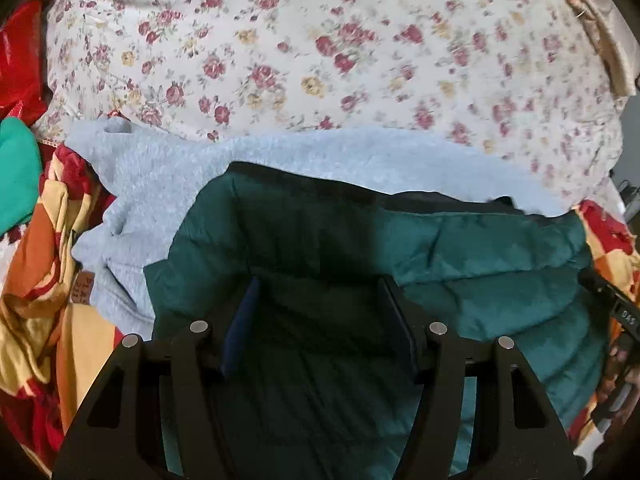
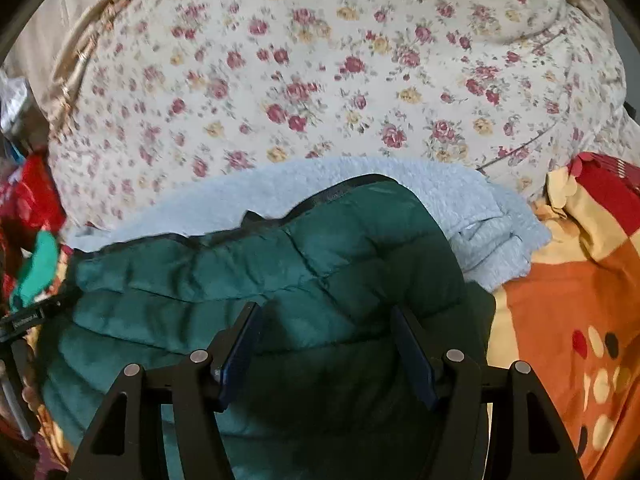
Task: Fold large clothes
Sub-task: 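Press the folded green jacket flat with both grippers, tucking its edges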
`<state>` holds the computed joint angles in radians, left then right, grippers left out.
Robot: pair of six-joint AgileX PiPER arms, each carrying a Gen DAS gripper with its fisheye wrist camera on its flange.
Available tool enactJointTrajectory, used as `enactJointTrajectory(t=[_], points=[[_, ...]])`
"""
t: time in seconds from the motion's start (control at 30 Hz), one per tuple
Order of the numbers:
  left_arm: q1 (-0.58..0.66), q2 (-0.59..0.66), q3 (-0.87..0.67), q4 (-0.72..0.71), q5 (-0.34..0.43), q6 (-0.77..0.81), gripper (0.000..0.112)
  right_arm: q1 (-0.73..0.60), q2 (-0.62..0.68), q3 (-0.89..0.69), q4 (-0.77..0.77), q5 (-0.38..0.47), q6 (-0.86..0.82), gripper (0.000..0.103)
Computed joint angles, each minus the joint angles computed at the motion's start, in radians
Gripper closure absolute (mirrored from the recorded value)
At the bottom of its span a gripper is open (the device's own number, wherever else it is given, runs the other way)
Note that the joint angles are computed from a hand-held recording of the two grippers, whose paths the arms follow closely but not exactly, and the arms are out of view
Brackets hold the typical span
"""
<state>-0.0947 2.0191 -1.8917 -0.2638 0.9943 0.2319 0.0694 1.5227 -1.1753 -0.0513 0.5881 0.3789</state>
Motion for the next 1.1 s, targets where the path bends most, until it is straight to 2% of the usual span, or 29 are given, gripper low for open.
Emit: enactJointTrajectory(t=[0.23, 0.3, 0.4, 0.5, 0.63, 0.7, 0.8, 0.9, 0.97, 1.1], points=[[-0.014, 0.03, 0.041, 0.015, -0.104, 0.021, 0.048, -0.056, 0.07, 0.035, 0.137, -0.108, -0.132, 0.037], [-0.024, 0.032, 0.037, 0.042, -0.108, 0.006, 0.048, -0.06, 0.076, 0.034, 0.148, -0.109, -0.141, 0.037], [-0.022, 0.022, 0.016, 0.047, -0.075, -0.005, 0.048, -0.041, 0.075, 0.009, 0.071, -0.065, -0.078, 0.037], [0.008, -0.06, 0.087, -0.025, -0.074, 0.036, 0.048, -0.012, 0.016, 0.026, 0.005, -0.041, -0.008, 0.037], [0.046, -0.194, 0.269, -0.075, -0.165, 0.112, 0.048, 0.022, -0.13, 0.16, -0.009, -0.101, 0.039, 0.037], [0.048, -0.195, 0.311, -0.045, -0.205, 0.107, 0.048, 0.045, -0.156, 0.209, -0.078, -0.12, 0.114, 0.037], [0.028, -0.168, 0.323, 0.039, -0.248, 0.043, 0.048, 0.069, -0.124, 0.235, -0.185, -0.145, 0.209, 0.037], [0.014, -0.181, 0.321, 0.085, -0.243, -0.009, 0.048, 0.109, -0.093, 0.203, -0.315, -0.092, 0.317, 0.037], [0.03, -0.219, 0.341, 0.039, -0.223, 0.021, 0.048, 0.131, -0.114, 0.193, -0.343, -0.045, 0.341, 0.037], [0.074, -0.35, 0.491, -0.037, -0.269, 0.087, 0.048, 0.163, -0.272, 0.298, -0.349, -0.067, 0.415, 0.037]])
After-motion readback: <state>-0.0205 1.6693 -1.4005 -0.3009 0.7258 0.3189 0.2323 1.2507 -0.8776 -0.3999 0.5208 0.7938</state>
